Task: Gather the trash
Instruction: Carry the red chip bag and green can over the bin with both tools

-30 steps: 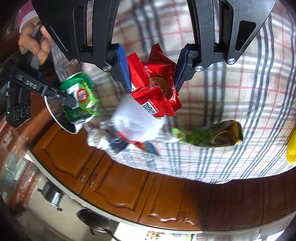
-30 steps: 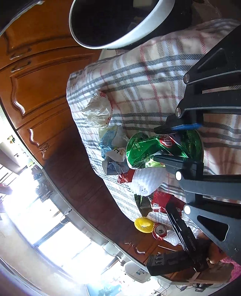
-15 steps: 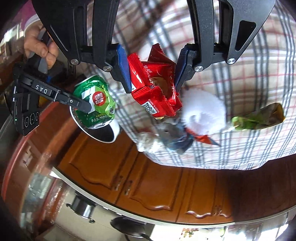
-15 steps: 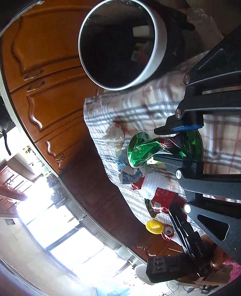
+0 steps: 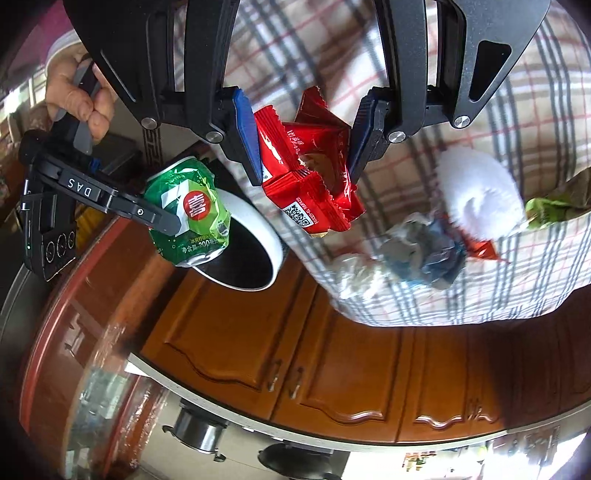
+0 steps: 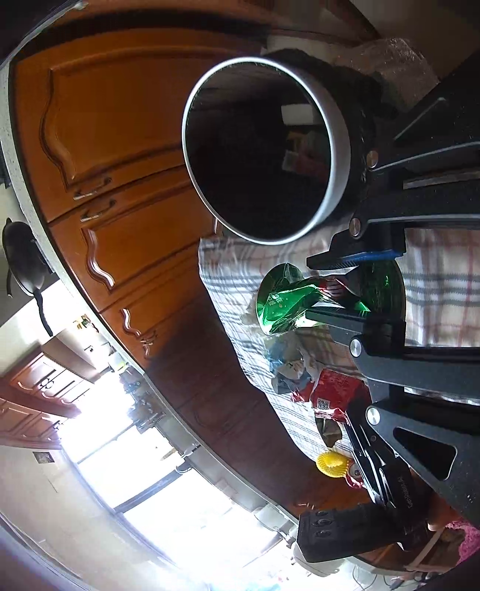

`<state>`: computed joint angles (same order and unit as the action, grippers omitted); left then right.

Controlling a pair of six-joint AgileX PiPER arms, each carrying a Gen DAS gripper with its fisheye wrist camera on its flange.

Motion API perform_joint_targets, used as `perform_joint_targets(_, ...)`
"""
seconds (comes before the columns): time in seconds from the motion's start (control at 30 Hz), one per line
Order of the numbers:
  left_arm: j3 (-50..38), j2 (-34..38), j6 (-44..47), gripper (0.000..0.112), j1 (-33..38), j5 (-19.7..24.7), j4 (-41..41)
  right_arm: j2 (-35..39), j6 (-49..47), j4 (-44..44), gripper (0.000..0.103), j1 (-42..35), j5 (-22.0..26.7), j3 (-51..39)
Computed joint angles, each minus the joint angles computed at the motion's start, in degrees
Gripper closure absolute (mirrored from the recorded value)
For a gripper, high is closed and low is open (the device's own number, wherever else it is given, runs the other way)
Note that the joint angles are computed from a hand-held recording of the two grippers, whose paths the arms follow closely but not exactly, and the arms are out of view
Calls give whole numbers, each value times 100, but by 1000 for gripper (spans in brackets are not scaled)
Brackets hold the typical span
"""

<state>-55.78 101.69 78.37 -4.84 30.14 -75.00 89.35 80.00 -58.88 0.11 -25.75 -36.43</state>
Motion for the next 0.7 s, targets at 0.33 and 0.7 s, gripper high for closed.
perform_joint_targets(0.33, -601, 298, -526, 70, -639, -101, 396, -101, 123, -343, 83, -667, -196, 54)
perform_joint_targets(0.7, -1599, 904, -1442, 70, -1202, -166, 1199, 134, 341, -755, 83, -1241, -151, -254)
